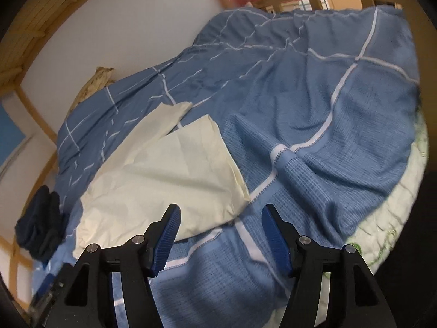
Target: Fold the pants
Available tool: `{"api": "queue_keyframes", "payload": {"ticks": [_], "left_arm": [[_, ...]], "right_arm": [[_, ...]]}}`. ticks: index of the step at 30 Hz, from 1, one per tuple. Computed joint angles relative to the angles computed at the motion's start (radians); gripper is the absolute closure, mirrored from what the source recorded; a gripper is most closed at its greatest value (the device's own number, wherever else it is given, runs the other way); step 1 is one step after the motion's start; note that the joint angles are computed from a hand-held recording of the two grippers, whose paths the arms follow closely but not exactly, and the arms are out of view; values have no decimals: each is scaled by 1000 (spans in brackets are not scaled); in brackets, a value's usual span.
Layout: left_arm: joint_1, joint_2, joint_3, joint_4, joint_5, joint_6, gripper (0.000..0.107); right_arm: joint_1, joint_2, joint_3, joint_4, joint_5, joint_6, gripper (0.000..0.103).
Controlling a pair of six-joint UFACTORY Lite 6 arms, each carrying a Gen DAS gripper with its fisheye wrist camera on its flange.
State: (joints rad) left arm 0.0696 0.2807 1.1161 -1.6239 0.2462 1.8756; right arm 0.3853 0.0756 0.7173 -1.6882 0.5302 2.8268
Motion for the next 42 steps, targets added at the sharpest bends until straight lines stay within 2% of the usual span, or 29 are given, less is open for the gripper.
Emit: {"api": "queue_keyframes", "payload": {"ticks": [3,5,9,11,14,18,20,22,25,26,28,36,38,40,42], "left_arm": [[45,10,22,1,13,3,9],[79,39,59,33,20,-49,9],[126,119,154,150,48,-204,9],[136,159,201,201,55,-258,18],[143,232,286,280,56,-344,25],[156,345,432,460,135,-584,33],[151,398,499,551,175,-693,37],[134,446,548,613,175,-752,42],[117,515,624,713,176,-864,51],[117,554,671,754,205,-918,57],[117,606,736,806,249,-984,62],[95,644,761,784,233,-977,67],[82,665,782,803,218,-991,74],[70,648,741,766,155,-952,83],[67,630,716,755,136,-932,87]], "right_arm": [[61,5,58,138,83,-166,40],[80,20,107,197,99,-267,40],[110,75,176,188,109,-238,40],[114,129,229,217,112,-263,40],[116,199,285,269,119,-278,40],[124,235,292,328,141,-225,40],[119,235,275,289,121,-148,40],[107,241,273,247,105,-123,40],[93,261,292,239,100,-144,40],[86,270,299,246,92,-156,40],[76,285,311,264,71,-184,40],[55,300,314,228,57,-191,42],[41,306,316,221,48,-201,50],[33,312,319,228,53,-227,57],[27,312,318,232,67,-250,63]]}}
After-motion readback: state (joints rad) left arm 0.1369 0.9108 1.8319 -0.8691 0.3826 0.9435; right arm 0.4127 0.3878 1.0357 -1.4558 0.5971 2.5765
